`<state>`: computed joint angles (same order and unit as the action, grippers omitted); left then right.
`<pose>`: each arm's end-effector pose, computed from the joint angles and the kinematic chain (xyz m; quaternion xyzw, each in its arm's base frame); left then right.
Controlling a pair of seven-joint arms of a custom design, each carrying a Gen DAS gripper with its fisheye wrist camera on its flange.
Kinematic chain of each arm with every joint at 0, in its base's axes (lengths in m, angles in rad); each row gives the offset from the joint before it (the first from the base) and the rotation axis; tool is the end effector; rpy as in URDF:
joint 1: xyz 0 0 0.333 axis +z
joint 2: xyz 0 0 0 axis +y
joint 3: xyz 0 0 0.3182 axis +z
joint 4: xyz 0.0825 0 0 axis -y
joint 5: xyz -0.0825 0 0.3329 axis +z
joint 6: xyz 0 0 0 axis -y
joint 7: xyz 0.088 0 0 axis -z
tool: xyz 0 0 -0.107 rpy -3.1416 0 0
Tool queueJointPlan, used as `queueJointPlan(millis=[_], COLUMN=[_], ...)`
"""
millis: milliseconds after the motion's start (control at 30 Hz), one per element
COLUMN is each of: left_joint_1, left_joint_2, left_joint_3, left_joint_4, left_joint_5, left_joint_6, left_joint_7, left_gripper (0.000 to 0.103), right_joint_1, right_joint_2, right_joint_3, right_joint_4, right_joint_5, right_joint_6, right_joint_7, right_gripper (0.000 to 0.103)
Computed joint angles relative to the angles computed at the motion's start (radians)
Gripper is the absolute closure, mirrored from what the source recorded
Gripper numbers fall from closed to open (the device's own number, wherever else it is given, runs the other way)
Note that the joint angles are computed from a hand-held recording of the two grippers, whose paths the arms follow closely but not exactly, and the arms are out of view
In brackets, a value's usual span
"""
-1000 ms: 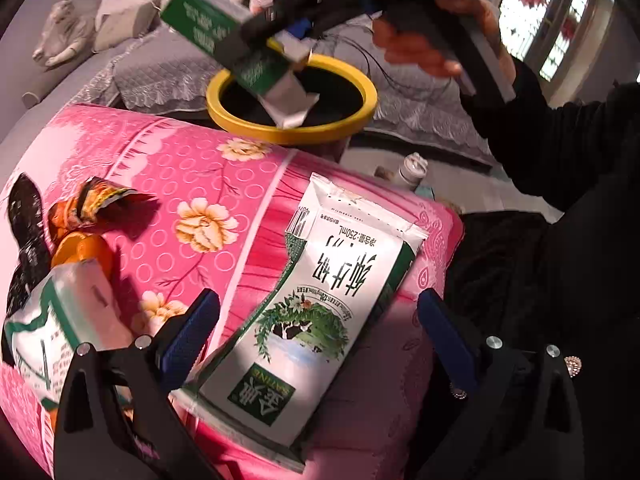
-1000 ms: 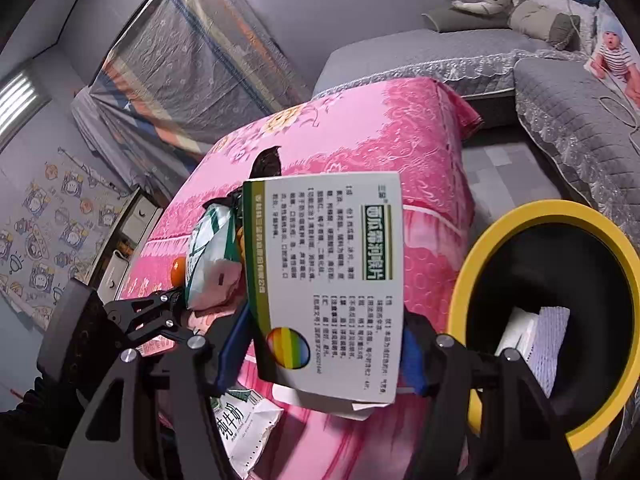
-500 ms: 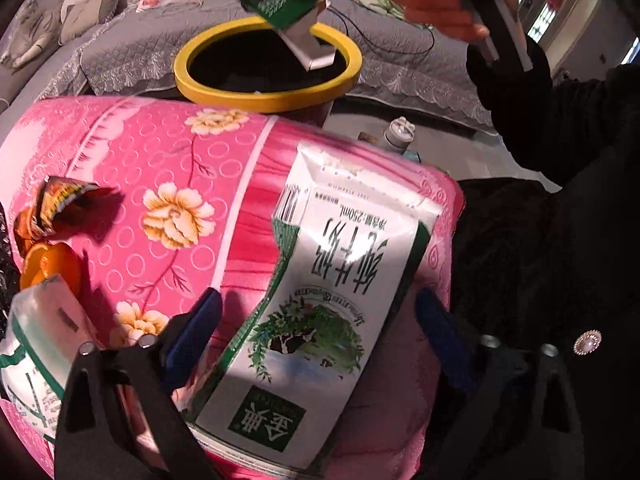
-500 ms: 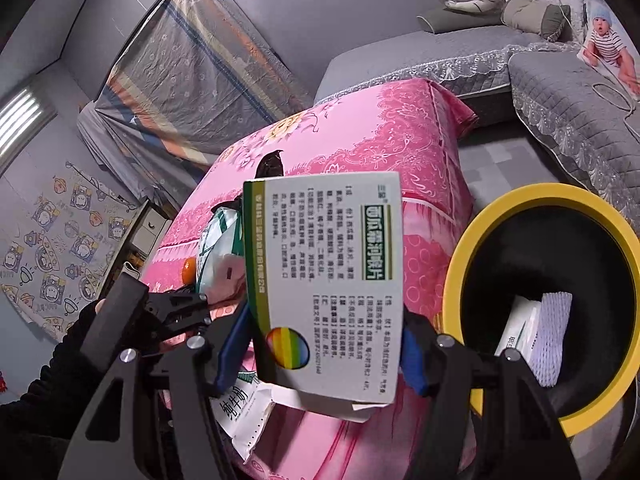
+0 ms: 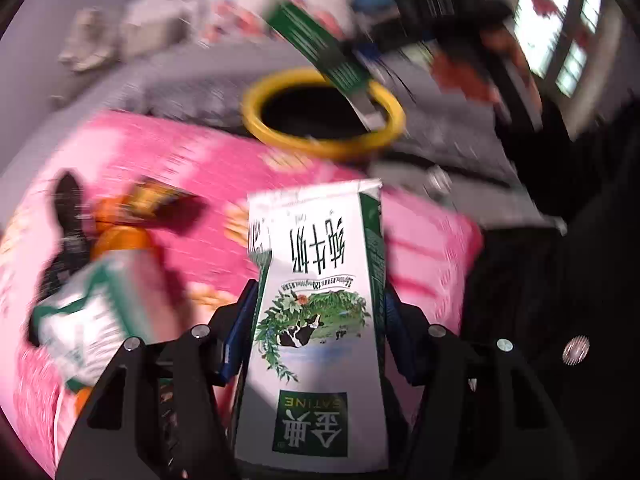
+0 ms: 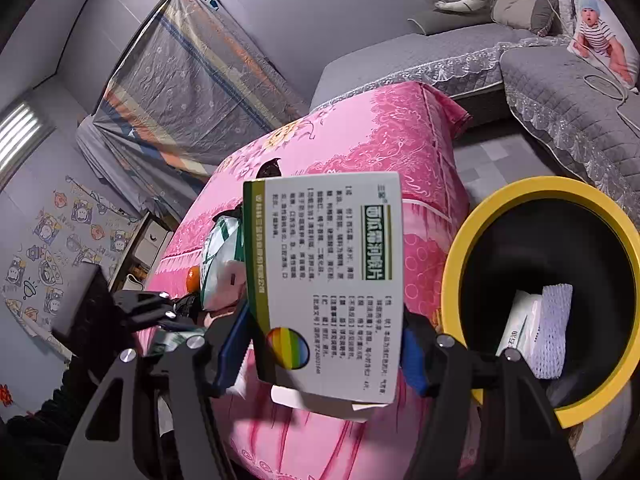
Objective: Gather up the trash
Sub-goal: 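Grasp the white milk carton with the left tool while the right tool holds the medicine box, then carry the milk carton and medicine box over the yellow bin and release both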
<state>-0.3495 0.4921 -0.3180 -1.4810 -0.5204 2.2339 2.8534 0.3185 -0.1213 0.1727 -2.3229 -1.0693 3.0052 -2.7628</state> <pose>0.5455 -0.3949 0.4581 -0.0243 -0.9474 0.3186 0.0174 0.3894 0.2835 0.4855 -0.4844 0.7637 -0.1046 0.4137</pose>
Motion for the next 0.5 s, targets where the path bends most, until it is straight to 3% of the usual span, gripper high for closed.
queueJointPlan(millis=[133, 233, 300, 400, 500], left_joint_1=[0.038, 0.062, 0.057, 0.054, 0.041], left_joint_2=[-0.115, -0.182, -0.203, -0.209, -0.200], left_joint_3=[-0.036, -0.070, -0.073, -0.068, -0.065], left_joint_4=[-0.178, -0.270, -0.302, -0.312, -0.314], left_joint_5=[-0.198, -0.366, -0.435, -0.488, -0.527], left_joint_6=[0.238, 0.340, 0.396, 0.392, 0.439], left_joint_7=[0.006, 0.077, 0.101, 0.103, 0.109], left_gripper=[0.048, 0.049, 0.049, 0.049, 0.049], right_joint_1=[-0.005, -0.006, 0.000, 0.010, 0.010], right_joint_2=[-0.009, -0.006, 0.001, 0.005, 0.001], right_joint_3=[0.004, 0.005, 0.006, 0.005, 0.008], right_joint_4=[-0.007, -0.002, 0.006, 0.012, 0.013], right_joint_5=[-0.013, -0.022, -0.012, 0.008, -0.009], right_joint_6=[-0.006, -0.003, -0.009, -0.016, -0.019], right_joint_7=[0.036, 0.057, 0.055, 0.037, 0.057], right_gripper=[0.043, 0.043, 0.043, 0.043, 0.043])
